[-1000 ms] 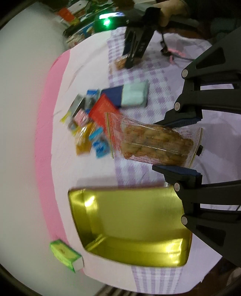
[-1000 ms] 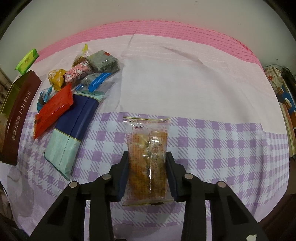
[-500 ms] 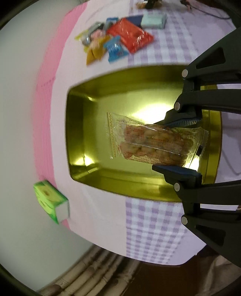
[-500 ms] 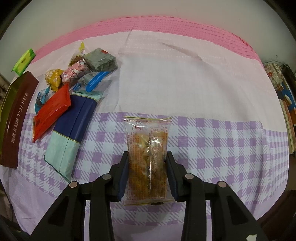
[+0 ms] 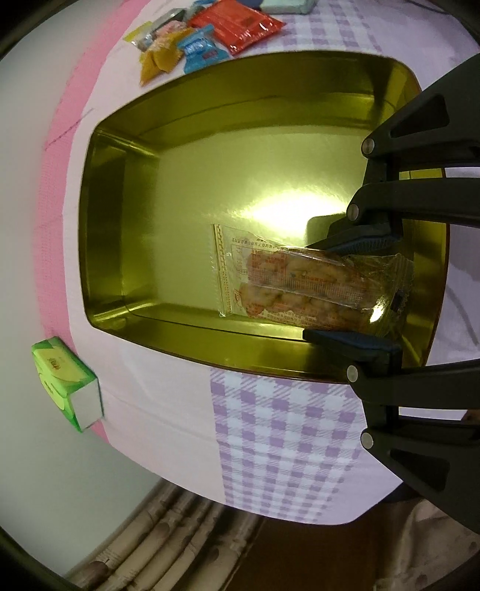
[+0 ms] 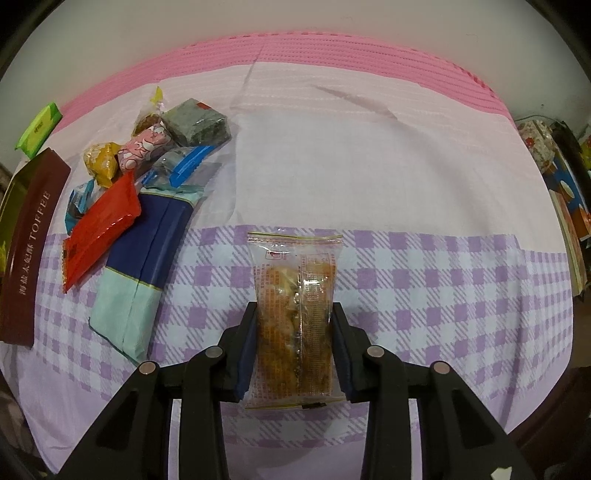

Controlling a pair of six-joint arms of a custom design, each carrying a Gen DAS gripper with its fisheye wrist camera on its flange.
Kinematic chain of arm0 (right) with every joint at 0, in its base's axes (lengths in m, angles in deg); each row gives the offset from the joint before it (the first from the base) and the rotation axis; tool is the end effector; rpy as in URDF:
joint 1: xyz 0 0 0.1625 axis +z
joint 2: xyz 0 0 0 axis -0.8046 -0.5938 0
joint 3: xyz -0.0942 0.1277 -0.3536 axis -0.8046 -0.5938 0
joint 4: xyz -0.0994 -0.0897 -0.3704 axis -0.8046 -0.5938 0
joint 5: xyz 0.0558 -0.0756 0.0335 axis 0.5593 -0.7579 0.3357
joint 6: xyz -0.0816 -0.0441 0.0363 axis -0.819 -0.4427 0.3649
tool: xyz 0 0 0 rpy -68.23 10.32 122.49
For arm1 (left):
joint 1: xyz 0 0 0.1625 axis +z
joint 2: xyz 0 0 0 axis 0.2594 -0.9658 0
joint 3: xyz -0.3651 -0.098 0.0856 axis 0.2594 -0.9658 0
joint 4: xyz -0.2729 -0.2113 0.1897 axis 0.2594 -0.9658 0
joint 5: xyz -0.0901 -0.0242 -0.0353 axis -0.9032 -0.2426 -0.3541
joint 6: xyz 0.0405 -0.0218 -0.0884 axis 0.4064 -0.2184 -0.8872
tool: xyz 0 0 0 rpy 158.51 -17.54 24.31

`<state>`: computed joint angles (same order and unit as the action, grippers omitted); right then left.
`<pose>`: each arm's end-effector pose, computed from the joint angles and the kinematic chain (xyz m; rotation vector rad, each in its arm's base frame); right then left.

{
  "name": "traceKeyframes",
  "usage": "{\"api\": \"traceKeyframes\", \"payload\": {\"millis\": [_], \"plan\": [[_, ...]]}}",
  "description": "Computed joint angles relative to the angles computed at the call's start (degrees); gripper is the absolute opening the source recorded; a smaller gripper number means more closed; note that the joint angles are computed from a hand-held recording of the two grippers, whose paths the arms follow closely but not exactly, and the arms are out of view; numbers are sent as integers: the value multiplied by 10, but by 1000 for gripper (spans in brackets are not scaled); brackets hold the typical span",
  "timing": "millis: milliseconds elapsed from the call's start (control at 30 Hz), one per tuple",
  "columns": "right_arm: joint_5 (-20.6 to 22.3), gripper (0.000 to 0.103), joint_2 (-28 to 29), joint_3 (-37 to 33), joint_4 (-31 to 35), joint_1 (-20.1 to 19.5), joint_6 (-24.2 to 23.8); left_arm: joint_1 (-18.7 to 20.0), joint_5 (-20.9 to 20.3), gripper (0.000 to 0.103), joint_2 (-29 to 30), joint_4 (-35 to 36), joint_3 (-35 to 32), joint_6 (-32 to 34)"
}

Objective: Organize snacks
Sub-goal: 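Carry both cracker bags over the gold tin and lower them inside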

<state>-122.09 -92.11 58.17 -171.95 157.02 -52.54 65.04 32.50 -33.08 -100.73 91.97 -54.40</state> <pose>0.2012 -0.6190 -0.0266 -0.3338 -2.2028 0.5180 0.0846 -0.7382 0.2434 0.4985 2.1541 -0.2570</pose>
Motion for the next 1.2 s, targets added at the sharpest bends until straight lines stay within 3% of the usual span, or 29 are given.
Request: {"api": "traceKeyframes", "payload": {"millis": [400,700,833,933,1067,1200], "plan": [[-17,33,-2,-9,-6,33,0,4,-7,39,-1,4,1,-3],[38,33,44,-100,-24,61,-68,1,-85,52,-40,-37,16,-10],[82,33,96,-192,5,73,-106,0,-89,54,-57,-100,30,-14],[115,33,147,-282,43,82,-130,1,-59,55,-60,-147,33,-27],[149,33,213,-396,96,93,-141,12,-34,55,-66,-153,31,-56],[170,33,312,-576,189,100,-148,23,-21,55,-71,-145,32,-76]]}}
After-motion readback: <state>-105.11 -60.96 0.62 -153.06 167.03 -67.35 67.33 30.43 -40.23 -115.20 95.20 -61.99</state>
